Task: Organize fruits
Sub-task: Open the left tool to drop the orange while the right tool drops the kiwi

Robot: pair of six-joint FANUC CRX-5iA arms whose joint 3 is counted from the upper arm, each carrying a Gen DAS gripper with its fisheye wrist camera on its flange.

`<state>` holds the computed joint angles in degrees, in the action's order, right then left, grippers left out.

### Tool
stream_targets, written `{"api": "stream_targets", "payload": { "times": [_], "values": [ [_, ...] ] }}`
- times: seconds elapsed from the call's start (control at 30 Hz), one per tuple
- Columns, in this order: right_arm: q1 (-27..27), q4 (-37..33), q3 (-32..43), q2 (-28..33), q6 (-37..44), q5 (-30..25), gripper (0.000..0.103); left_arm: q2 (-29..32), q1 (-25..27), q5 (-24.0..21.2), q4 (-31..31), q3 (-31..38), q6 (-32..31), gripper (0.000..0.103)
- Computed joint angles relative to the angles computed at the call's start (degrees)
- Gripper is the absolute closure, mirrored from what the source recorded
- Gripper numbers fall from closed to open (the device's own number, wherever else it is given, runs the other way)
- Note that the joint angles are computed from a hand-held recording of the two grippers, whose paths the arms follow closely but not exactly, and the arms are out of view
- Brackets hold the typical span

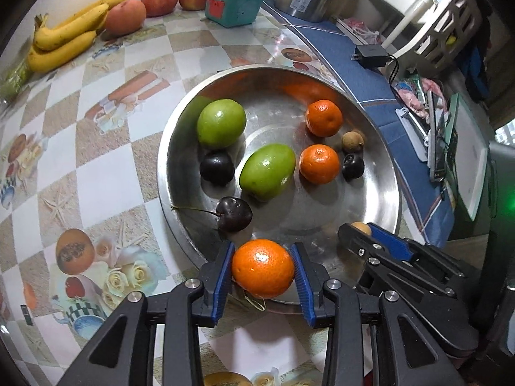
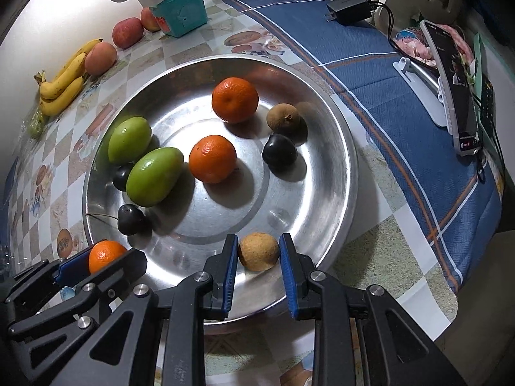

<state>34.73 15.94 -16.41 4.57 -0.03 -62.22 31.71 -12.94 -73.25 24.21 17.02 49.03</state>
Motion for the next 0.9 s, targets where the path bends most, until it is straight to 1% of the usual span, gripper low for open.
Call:
{"api": "stream_targets", "payload": {
  "times": [0.27, 0.4, 0.43, 0.47, 0.5, 0.53, 0.57, 0.6, 0.63, 0.7, 0.73, 0.8, 0.83, 0.87, 0.9],
  "values": [
    [-0.36, -0.87, 0.25, -0.16, 1.09, 0.25, 0.076, -0.94, 1.64, -0.36, 3.13, -1.49, -0.92, 0.055],
    [-0.11, -1.23, 0.51, -0.24, 1.58, 0.31, 0.075, -2.69, 2.8, 1.33, 2.6, -2.78, -0.6, 0.039],
    [-0.07, -1.22, 0.5, -0.28, 1.73, 0.62, 0.071, -3.14, 3.18, 1.94, 2.4, -3.1, -0.41, 0.038],
    [0.08, -1.08, 0.41, -0.4, 1.97, 1.14, 0.063, -4.1, 3.63, 3.38, 1.66, -3.76, 0.25, 0.035],
    [0.36, -0.73, 0.38, -0.46, 2.01, 1.46, 0.059, -4.74, 3.87, 4.69, 0.9, -4.13, 0.76, 0.03],
    [0.59, -0.34, 0.6, -0.18, 1.96, 1.51, 0.05, -5.8, 4.1, 6.9, -0.63, -4.84, 1.57, 0.027],
    [0.95, 0.19, 0.91, 0.1, 1.98, 1.23, 0.041, -6.56, 3.89, 8.87, -2.47, -5.21, 2.76, 0.02],
    [1.22, 0.61, 1.01, 0.18, 1.98, 1.21, 0.038, -7.7, 3.76, 11.6, -5.6, -5.73, 4.47, 0.014],
    [1.48, 0.87, 1.18, 0.27, 2.04, 1.13, 0.035, -8.96, 3.55, 14.7, -9.58, -6.33, 6.64, 0.012],
    [2.08, 1.29, 1.37, 0.33, 1.78, 0.91, 0.035, -9.99, 3.36, 17.57, -15.19, -6.48, 10.43, 0.003],
    [2.29, 1.5, 1.24, 0.26, 1.55, 1.07, 0.034, -10.12, 3.46, 17.98, -17.61, -6.26, 12.65, 0.0],
    [2.89, 2.67, 0.37, -0.38, 0.61, 2.0, 0.025, -10.12, 4.28, 17.41, -19.5, -6.26, 14.88, 0.0],
    [3.43, 3.69, -0.22, -0.85, -0.32, 2.25, 0.015, -9.98, 4.74, 16.85, -19.96, -6.22, 15.58, 0.0],
    [3.9, 4.95, -0.64, -1.16, -1.26, 2.35, 0.011, -10.03, 5.15, 16.53, -20.35, -6.42, 16.11, 0.0],
    [4.4, 6.36, -1.19, -1.58, -2.35, 2.59, 0.011, -10.18, 5.42, 16.47, -20.68, -6.73, 16.55, 0.0]
  ]
}}
